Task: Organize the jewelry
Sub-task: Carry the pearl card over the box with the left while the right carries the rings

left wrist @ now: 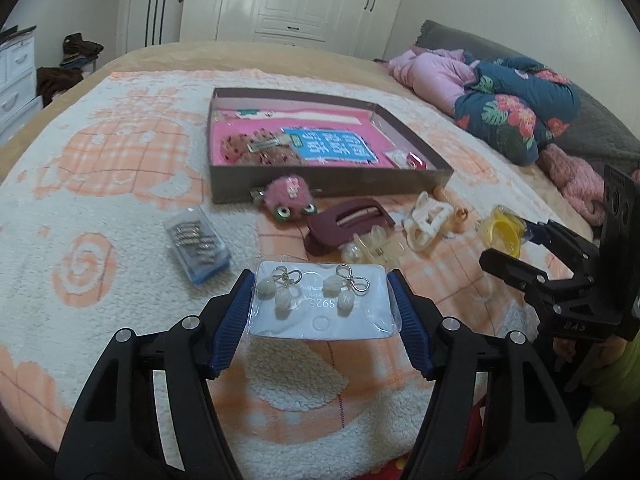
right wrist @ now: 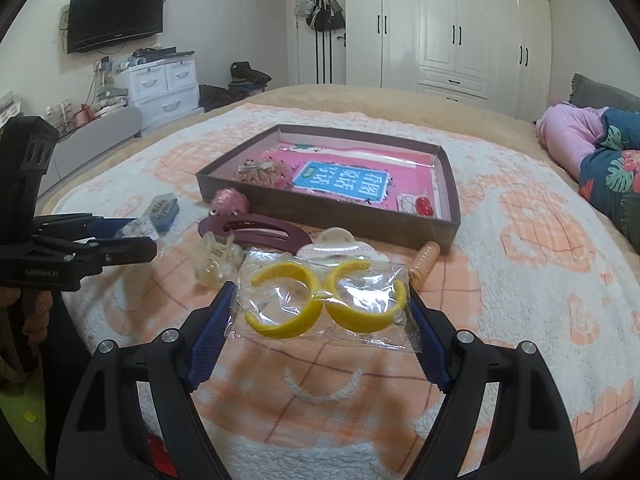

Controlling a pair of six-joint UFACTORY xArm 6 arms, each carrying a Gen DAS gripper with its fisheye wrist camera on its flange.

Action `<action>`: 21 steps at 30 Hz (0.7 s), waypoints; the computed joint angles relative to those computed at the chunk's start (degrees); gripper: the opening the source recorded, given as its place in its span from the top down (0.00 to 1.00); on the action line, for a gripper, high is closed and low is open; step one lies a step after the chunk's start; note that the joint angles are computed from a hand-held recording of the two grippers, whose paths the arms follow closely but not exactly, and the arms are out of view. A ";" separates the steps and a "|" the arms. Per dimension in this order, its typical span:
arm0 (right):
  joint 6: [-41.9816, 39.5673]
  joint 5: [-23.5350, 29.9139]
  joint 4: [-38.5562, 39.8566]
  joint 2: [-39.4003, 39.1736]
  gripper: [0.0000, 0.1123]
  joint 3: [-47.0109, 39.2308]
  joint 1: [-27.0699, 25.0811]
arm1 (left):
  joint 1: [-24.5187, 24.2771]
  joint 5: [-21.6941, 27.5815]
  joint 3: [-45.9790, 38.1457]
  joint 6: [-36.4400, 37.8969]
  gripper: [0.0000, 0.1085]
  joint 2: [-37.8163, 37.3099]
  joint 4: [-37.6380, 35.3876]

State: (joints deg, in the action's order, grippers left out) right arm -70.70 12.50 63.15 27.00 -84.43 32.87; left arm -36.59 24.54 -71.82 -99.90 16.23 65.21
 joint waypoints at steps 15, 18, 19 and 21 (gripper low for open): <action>-4.02 -0.90 4.63 -0.07 0.31 -2.21 0.44 | 1.01 1.56 0.91 -4.03 0.47 -2.12 4.48; -2.90 -1.35 3.44 0.31 0.31 -3.03 0.16 | 1.66 0.52 0.85 -5.46 0.47 -2.12 5.39; -1.41 -1.57 2.17 0.74 0.31 -3.72 0.02 | 1.74 0.55 0.75 -5.74 0.47 -2.23 5.83; -0.99 -1.84 2.16 1.18 0.31 -4.67 -0.12 | 1.95 0.51 0.44 -5.54 0.47 -2.31 6.29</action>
State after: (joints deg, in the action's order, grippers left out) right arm -71.69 10.66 65.31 28.19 -89.10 32.75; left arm -34.64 25.05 -71.38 -105.44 13.92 71.50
